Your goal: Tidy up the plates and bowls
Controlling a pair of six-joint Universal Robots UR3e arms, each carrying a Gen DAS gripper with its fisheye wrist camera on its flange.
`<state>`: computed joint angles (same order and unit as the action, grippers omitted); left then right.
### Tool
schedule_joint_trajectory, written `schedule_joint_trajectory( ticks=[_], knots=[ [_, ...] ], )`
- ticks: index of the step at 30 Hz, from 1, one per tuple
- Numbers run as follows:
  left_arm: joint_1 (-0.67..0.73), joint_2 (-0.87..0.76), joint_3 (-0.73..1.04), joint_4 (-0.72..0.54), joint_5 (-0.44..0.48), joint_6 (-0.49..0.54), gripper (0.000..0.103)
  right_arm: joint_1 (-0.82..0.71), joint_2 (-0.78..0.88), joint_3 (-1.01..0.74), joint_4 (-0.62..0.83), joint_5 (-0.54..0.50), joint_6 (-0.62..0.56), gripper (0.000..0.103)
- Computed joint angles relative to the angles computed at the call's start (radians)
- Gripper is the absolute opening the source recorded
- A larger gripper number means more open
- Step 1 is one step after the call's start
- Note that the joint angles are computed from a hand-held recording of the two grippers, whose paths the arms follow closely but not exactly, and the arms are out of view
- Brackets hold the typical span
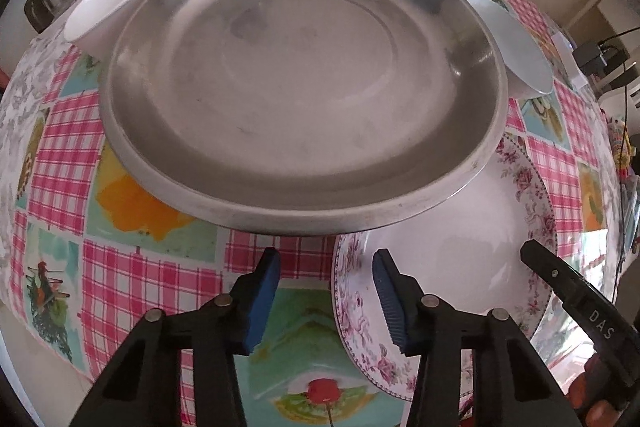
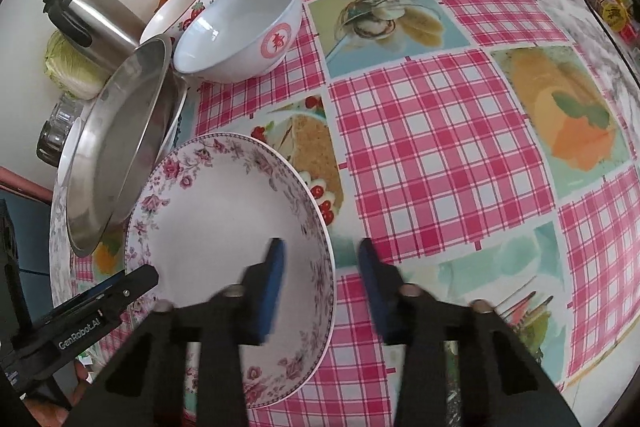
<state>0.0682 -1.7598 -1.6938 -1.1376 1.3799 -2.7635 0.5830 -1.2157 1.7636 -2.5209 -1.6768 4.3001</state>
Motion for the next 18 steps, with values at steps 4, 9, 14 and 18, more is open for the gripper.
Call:
schedule_joint_trajectory(
  ticks=[4, 9, 14, 18],
  knots=[
    [-0.008, -0.022, 0.013, -0.005, -0.019, 0.002, 0.041, -0.005, 0.011, -0.006, -0.007, 0.013, -0.024, 0.018],
    [-0.004, -0.031, -0.001, 0.019, -0.046, 0.005, 0.038, -0.002, 0.008, -0.003, -0.006, 0.011, -0.022, 0.016],
    [-0.014, -0.034, -0.019, 0.046, -0.048, -0.002, 0.038, -0.006, 0.005, 0.002, -0.01, 0.014, -0.024, 0.016],
    [-0.036, -0.061, 0.002, 0.06, -0.047, -0.009, 0.038, -0.009, 0.002, 0.006, -0.014, 0.016, -0.025, 0.016]
  ],
)
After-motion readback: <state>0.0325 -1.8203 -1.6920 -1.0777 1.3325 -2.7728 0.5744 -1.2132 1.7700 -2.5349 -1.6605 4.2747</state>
